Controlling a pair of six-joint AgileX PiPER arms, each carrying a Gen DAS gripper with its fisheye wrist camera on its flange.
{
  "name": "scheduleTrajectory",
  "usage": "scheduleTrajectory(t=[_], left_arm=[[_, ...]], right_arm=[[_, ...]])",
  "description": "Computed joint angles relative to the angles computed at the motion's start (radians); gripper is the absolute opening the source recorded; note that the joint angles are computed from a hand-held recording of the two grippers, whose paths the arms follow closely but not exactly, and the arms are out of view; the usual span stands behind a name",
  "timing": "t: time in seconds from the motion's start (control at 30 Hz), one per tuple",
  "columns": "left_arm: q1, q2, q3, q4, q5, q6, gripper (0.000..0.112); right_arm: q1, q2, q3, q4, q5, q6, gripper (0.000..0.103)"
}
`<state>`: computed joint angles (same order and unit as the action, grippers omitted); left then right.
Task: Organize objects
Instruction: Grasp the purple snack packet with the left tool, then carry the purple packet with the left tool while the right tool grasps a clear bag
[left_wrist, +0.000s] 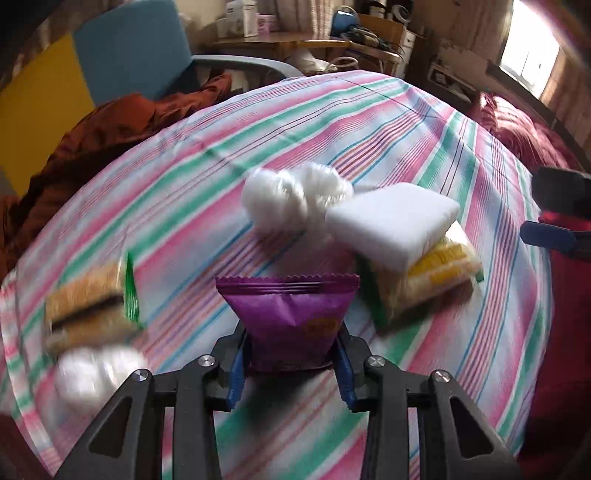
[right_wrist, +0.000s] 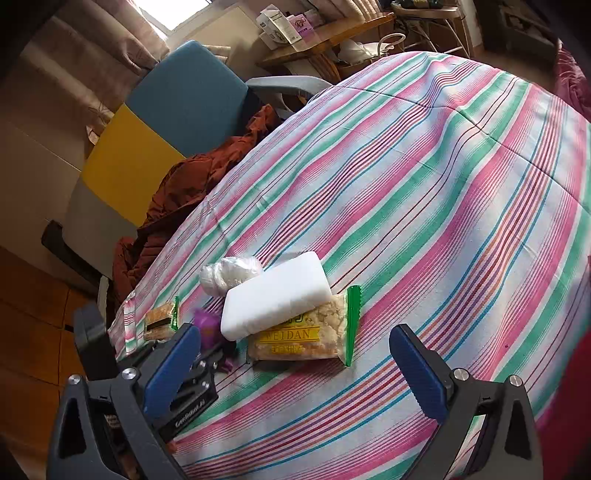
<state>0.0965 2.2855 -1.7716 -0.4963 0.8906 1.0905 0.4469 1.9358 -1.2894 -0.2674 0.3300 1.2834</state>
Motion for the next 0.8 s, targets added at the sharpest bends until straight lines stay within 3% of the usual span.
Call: scheduleTrajectory(t=[0.23,0.37,0.67,0.8], left_arm=[[0.093,-0.141,0.249,-0.109,-0.074,0.123,0.038],[0.154,-0.204,0.336,-0.138,-0.062,0.157,0.038],[0.314,-0.298,0.481,-0.196,-0.028,0.246,0.038],[0.368,-0.309,0.507,-0.205,-0.009,0.283,0.038]], right_arm=[[0.0,0.005,-0.007,-0.009,0.03,0.013,0.103],[0.009,0.01,-0.023,-0.033,0.062,0.027,0.103],[0.022,0.061,-0.102,0.079,0.121,-0.136,0.103],[0.032,0.064,-0.113,0.022,0.149,-0.083,0.103]])
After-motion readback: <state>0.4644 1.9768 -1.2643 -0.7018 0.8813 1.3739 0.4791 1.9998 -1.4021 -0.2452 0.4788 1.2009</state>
